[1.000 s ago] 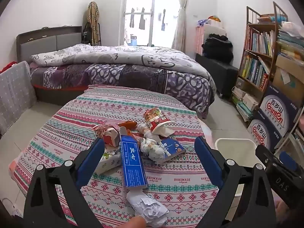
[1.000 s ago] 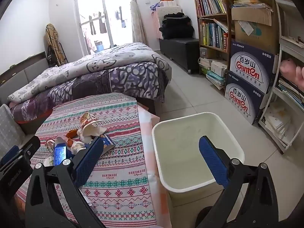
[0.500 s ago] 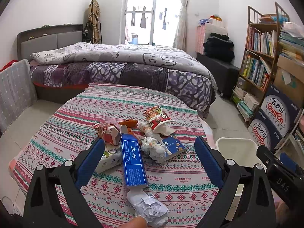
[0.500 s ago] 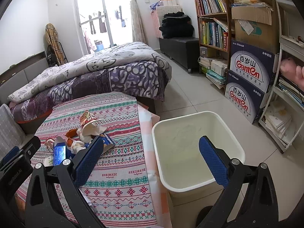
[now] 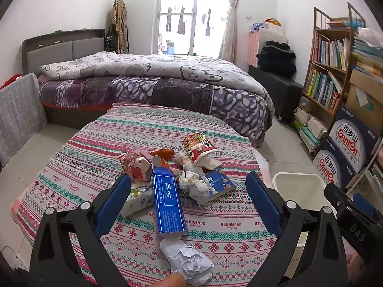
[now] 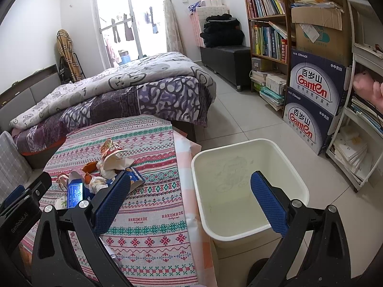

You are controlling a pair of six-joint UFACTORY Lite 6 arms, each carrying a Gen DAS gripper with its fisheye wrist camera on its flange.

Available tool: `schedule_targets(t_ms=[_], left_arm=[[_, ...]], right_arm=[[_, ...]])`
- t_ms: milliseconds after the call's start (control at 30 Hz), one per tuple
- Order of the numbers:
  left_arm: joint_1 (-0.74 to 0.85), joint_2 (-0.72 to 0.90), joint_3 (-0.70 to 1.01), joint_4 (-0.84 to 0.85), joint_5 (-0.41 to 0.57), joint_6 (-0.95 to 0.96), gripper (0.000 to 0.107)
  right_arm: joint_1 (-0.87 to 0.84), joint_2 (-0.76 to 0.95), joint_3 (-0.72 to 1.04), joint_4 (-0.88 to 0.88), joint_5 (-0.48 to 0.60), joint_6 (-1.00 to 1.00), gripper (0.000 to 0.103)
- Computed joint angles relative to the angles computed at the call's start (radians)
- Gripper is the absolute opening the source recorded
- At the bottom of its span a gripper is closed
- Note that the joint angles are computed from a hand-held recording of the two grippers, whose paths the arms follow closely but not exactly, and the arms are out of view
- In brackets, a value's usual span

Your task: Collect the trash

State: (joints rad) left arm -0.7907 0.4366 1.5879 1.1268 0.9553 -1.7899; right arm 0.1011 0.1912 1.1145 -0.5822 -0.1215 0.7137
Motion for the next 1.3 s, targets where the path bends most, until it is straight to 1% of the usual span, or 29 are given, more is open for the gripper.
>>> schedule_targets(t_ms=[333,600,1300], left_arm=[[0.001,-0.001,-0.002,0.001,-0.001,-0.001,0.094],[0.001,-0.001,0.0,-0.001,-0.002,0.002,0.094],[0.003,-0.001,0.001,-0.004,-0.003,0.005,0.094]], right_arm=[[-0.002,-0.001,0.0,-0.022,-0.001,0.021,0.096],[-0.002,0.002,-0.004,0.014,-0.007,-0.015,0.096],[-0.006,0.004,-0.004,-0.012,-0.012,0.008,0.096]])
